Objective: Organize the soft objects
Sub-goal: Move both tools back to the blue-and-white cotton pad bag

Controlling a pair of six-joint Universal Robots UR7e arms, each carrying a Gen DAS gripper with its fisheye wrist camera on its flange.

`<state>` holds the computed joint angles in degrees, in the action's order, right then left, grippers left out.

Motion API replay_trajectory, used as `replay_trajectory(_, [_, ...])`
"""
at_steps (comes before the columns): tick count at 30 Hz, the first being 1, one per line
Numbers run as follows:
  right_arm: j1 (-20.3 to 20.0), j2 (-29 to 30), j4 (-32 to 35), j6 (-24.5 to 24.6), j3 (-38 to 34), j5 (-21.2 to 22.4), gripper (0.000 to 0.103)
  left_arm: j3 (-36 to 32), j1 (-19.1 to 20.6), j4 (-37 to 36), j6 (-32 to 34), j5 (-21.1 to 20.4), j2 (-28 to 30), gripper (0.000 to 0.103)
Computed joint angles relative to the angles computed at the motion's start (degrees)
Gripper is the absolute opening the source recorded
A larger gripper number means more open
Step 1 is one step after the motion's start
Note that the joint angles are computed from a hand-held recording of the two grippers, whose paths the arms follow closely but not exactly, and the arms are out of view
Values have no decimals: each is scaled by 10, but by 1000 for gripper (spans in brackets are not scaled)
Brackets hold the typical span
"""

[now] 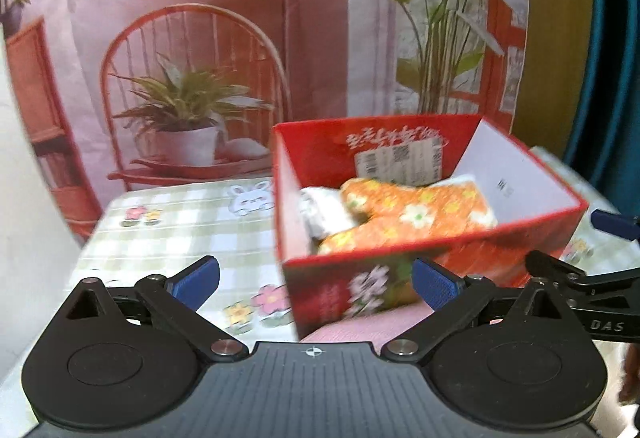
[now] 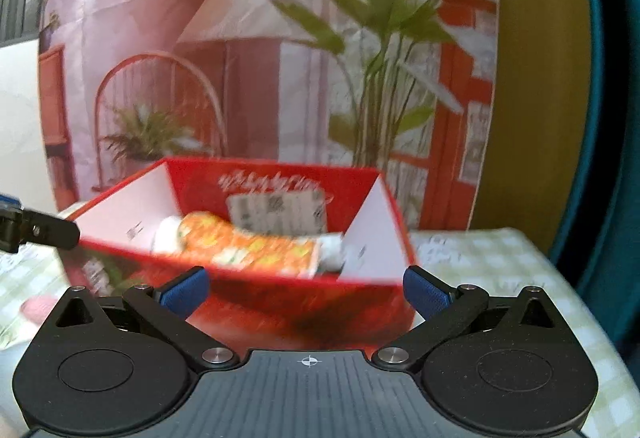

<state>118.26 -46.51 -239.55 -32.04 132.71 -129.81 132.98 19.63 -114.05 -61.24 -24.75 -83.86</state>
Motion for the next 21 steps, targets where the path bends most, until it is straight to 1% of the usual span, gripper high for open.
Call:
replay_trajectory(2, [10,6,6,7,10,-12,103,8,-16,48,-28,-4,-21,103])
replay_trajectory(4, [17,6,18,24,21,-15,103,18,-30,75,-43,-13,-39,103])
replay_trajectory(6, [21,4,33,49,35,-8,103,26,-39,91,-47,-27,-54,103])
replay_trajectory(9, [34,8,59,79,43,-14,103,38,-44,106,-57,-51,-74,103])
replay_trajectory(11, [41,12,75,84,46,-13,103,46,-44,120,-80,-65,-88,103])
replay_trajectory(14, [46,12,105,91,52,1,103,60,-42,128,-106,-87,-108,103])
replay_trajectory(17, [47,18,120,82,54,17,103,80,-40,111,-108,-106,-127,103])
replay_trajectory(21, [40,35,130,66,52,33,103,100,-33,91,-108,-124,-136,103])
